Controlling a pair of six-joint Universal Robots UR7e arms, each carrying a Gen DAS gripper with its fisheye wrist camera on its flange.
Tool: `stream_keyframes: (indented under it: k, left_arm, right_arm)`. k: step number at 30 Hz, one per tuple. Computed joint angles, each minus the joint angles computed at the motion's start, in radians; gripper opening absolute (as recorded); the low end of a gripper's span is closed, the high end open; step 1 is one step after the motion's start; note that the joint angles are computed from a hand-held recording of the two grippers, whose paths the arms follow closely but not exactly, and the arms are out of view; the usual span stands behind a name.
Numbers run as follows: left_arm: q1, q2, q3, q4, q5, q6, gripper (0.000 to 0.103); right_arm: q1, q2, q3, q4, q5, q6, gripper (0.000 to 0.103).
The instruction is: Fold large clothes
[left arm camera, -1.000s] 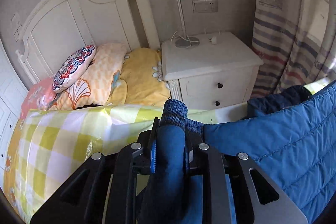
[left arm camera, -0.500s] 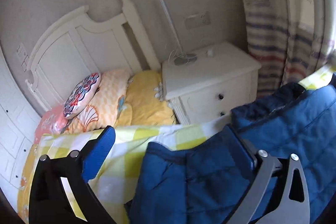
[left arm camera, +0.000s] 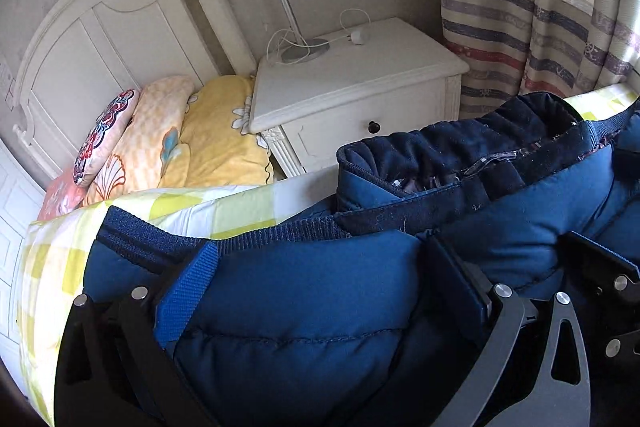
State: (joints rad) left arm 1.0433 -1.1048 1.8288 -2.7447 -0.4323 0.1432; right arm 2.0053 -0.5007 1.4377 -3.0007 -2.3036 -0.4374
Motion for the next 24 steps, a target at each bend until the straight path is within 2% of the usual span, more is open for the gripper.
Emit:
stream_keyframes:
  k: [2,3,5,7,8,9,10,11,15,24]
  left_arm:
    - [-0.004,0.002,0.009,-0.029,0.006,0.02,0.099]
    - [-0.006,0.004,0.012,-0.041,0.01,0.029,0.099]
    - [-0.007,0.004,0.014,-0.053,0.012,0.035,0.099]
    - [-0.006,0.003,0.014,-0.054,0.006,0.034,0.099]
    - [-0.004,0.002,0.012,-0.052,0.0,0.032,0.099]
    - [-0.001,-0.002,0.01,-0.043,-0.015,0.024,0.099]
    - [0.002,-0.008,0.007,-0.03,-0.031,0.012,0.099]
    - [0.006,-0.013,0.004,-0.016,-0.045,0.0,0.099]
    - [0.015,-0.024,0.0,0.009,-0.076,-0.029,0.099]
    - [0.014,-0.022,0.003,-0.004,-0.072,-0.019,0.099]
  right_arm:
    - [0.001,-0.015,-0.003,0.043,0.005,0.006,0.081]
    - [0.007,-0.018,-0.003,0.006,-0.031,-0.021,0.08]
    - [0.009,-0.034,0.023,-0.153,-0.094,-0.072,0.079]
    - [-0.031,-0.084,0.066,-0.19,-0.106,0.0,0.079]
    - [-0.067,-0.123,0.097,-0.146,-0.067,0.06,0.077]
    - [-0.105,-0.171,0.137,-0.093,0.013,0.124,0.078]
    - [-0.136,-0.208,0.171,-0.082,0.098,0.183,0.078]
    - [-0.152,-0.224,0.189,-0.099,0.14,0.205,0.073]
    - [-0.147,-0.197,0.204,-0.205,0.118,0.16,0.072]
    - [-0.187,-0.242,0.256,-0.228,0.232,0.195,0.072]
